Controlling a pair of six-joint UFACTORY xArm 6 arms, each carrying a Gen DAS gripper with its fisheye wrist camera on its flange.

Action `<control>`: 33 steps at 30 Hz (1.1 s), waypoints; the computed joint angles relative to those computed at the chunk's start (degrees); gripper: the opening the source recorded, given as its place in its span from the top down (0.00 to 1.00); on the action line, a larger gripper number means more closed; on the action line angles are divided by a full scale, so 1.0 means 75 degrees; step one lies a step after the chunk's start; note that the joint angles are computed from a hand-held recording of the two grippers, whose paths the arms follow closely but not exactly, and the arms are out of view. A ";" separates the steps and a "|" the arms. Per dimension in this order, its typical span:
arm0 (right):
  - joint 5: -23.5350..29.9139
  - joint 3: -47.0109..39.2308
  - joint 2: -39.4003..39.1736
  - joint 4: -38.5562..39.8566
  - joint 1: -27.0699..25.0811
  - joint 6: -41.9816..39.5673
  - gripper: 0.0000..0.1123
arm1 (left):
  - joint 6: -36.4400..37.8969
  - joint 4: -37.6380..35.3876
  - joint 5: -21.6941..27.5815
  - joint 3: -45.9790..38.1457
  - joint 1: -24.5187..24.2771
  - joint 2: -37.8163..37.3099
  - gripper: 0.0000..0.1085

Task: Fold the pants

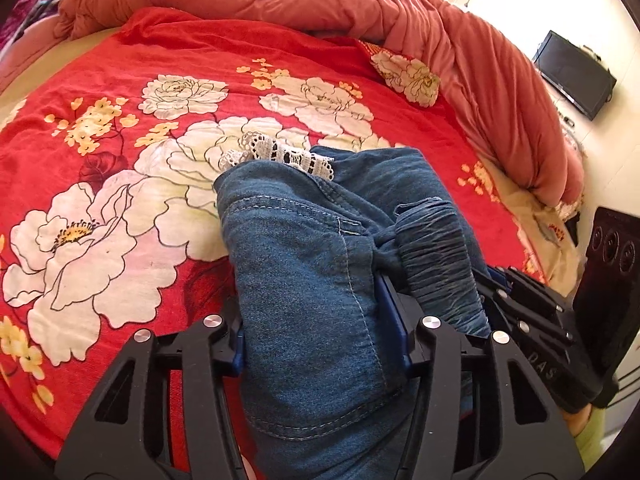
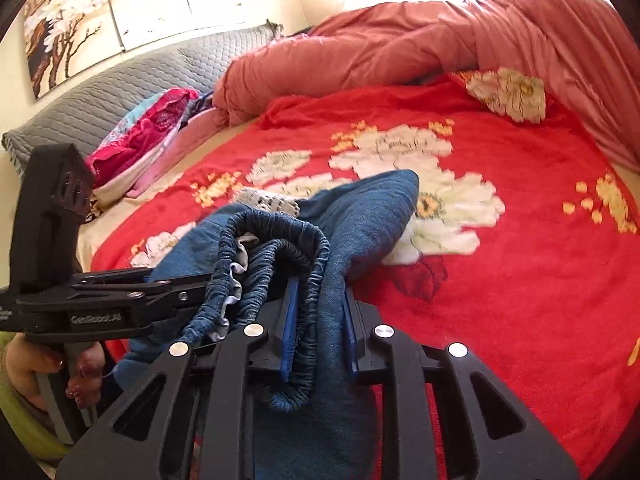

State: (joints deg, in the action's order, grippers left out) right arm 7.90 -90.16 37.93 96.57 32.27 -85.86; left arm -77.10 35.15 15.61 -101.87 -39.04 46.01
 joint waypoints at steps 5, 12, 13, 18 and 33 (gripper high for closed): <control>-0.0126 -0.0241 0.0030 -0.0249 0.0067 0.0172 0.84 | -0.0011 0.0185 0.0076 -0.0186 0.0097 -0.0068 0.60; -0.0326 -0.1113 0.0605 -0.1894 0.0006 0.1523 0.84 | 0.0723 -0.0195 0.0559 -0.1154 0.0230 0.0346 0.61; -0.0338 -0.1222 0.0685 -0.2125 -0.0005 0.1724 0.84 | 0.0891 -0.0305 0.0646 -0.1313 0.0251 0.0429 0.61; -0.0266 -0.1997 0.1278 -0.3857 -0.0126 0.3306 0.84 | 0.1505 -0.0695 0.1047 -0.2136 0.0383 0.0884 0.61; 0.0801 -0.4491 0.3172 -0.7930 -0.0686 0.7421 0.84 | 0.3195 -0.1933 0.2944 -0.6543 0.0559 0.3628 0.61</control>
